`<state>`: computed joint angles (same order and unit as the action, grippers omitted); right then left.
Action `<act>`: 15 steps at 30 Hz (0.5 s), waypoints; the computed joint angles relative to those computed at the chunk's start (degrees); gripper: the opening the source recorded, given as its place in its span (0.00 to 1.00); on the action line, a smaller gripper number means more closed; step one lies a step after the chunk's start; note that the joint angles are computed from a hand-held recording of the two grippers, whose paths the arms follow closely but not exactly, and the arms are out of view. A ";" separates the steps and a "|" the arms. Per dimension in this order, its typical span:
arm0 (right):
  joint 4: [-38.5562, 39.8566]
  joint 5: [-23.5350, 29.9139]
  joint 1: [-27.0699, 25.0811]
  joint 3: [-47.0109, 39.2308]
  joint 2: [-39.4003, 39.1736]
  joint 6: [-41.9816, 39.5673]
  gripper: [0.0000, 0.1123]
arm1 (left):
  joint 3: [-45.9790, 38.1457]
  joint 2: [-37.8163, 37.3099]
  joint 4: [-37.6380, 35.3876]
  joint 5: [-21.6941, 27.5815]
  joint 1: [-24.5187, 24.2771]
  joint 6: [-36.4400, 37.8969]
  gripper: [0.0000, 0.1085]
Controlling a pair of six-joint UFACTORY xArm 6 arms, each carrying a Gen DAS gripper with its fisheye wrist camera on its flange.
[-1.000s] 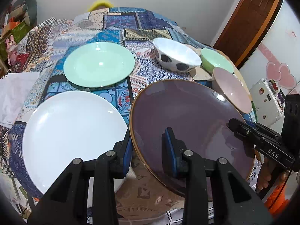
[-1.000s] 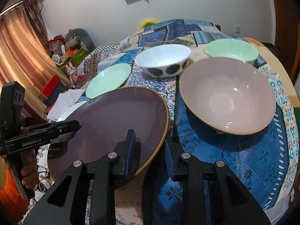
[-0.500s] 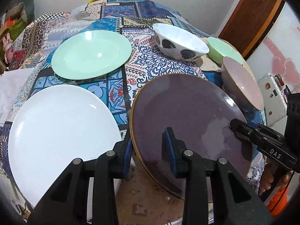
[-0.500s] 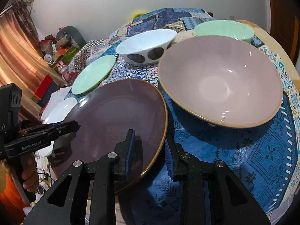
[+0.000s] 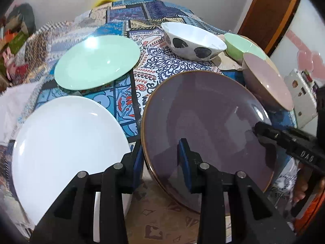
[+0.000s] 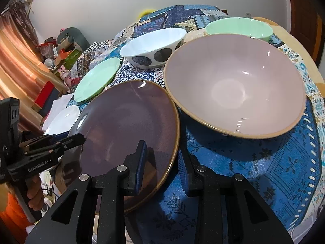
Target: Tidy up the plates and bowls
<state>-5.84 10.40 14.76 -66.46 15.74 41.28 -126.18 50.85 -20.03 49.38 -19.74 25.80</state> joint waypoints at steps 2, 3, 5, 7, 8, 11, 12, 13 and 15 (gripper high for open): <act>-2.06 0.49 -0.10 0.15 -0.49 1.73 0.25 | 3.04 -1.78 0.55 -2.28 -0.23 0.84 0.31; -2.24 0.60 -0.08 0.39 -0.79 1.94 0.25 | 4.52 -2.75 0.43 -3.14 -0.24 1.19 0.31; -3.41 0.82 -0.07 0.84 -1.37 3.03 0.25 | 5.63 -3.67 -0.45 -3.45 -0.02 1.77 0.31; -5.38 1.43 -0.06 1.06 -2.04 4.59 0.25 | 6.82 -4.78 -1.70 -3.65 0.32 2.36 0.31; -6.82 1.87 -0.09 0.94 -2.27 5.70 0.25 | 7.75 -5.50 -1.88 -4.33 0.39 2.48 0.32; -10.36 1.80 -0.11 0.89 -3.22 8.53 0.27 | 11.77 -8.43 -2.63 -7.60 0.56 3.35 0.36; -12.09 1.82 -0.13 0.83 -3.65 9.93 0.28 | 13.08 -9.46 -3.15 -8.66 0.71 3.87 0.40; -13.55 1.98 -0.06 0.46 -3.73 11.09 0.30 | 13.80 -10.09 -3.61 -9.34 0.84 4.24 0.43; -15.84 1.85 -0.01 -0.06 -3.88 12.71 0.33 | 15.48 -11.56 -4.81 -10.85 1.29 5.10 0.46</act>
<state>-21.68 12.25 14.75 -66.52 11.86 53.99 -110.71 39.29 -24.84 38.53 -18.45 30.90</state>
